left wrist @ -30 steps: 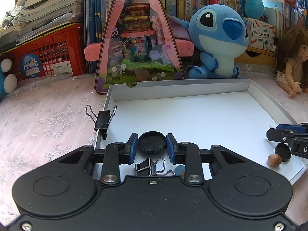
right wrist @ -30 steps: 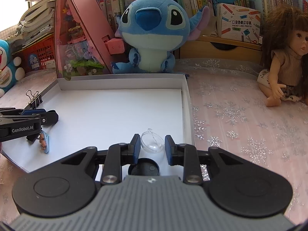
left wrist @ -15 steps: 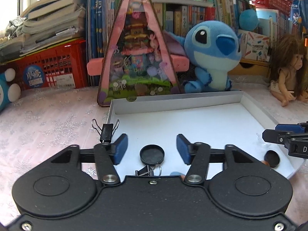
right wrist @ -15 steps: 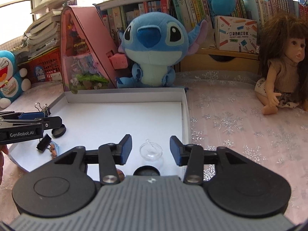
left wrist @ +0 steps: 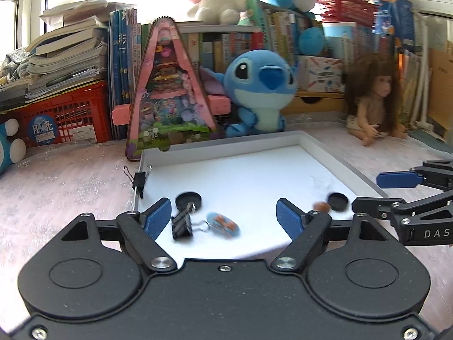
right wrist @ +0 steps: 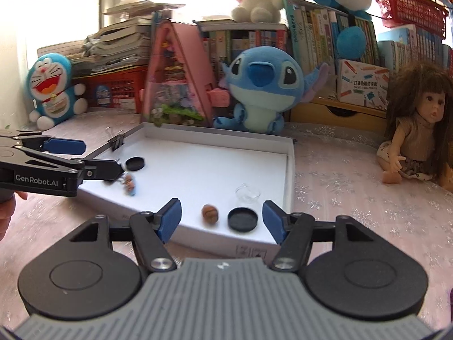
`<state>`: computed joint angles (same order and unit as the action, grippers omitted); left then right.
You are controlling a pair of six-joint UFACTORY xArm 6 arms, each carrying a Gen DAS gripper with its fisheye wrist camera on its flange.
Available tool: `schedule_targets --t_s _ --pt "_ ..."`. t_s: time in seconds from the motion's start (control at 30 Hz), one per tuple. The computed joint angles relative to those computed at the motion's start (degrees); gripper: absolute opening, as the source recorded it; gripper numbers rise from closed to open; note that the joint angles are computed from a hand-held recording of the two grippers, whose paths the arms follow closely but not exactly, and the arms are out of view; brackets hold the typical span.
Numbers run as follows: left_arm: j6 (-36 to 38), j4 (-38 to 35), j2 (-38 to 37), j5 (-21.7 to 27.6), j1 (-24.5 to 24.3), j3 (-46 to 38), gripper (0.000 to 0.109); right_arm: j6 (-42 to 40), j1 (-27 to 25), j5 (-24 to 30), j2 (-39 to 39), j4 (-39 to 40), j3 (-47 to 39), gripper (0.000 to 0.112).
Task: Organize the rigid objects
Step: 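Open both grippers to drop the lid and cap into the tray, then move the left gripper to the blue hair clip while the right gripper approaches the red crayon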
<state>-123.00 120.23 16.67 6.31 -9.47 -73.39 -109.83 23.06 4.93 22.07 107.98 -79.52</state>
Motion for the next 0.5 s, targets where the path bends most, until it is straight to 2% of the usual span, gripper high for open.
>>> schedule_targets --t_s 0.13,0.23,0.5 --pt "-8.93 7.98 -4.31 0.48 -1.62 5.1 0.081 -10.75 0.06 1.64 -4.24 8.58 4.86 0.079" --pt "-13.71 12.49 -7.36 0.66 -2.55 8.92 0.082 -14.34 0.05 2.93 -6.95 11.14 8.48 0.082" --pt "-16.81 16.04 -15.37 2.37 -4.0 19.84 0.082 -23.75 -0.39 4.58 -13.5 17.85 17.12 0.084"
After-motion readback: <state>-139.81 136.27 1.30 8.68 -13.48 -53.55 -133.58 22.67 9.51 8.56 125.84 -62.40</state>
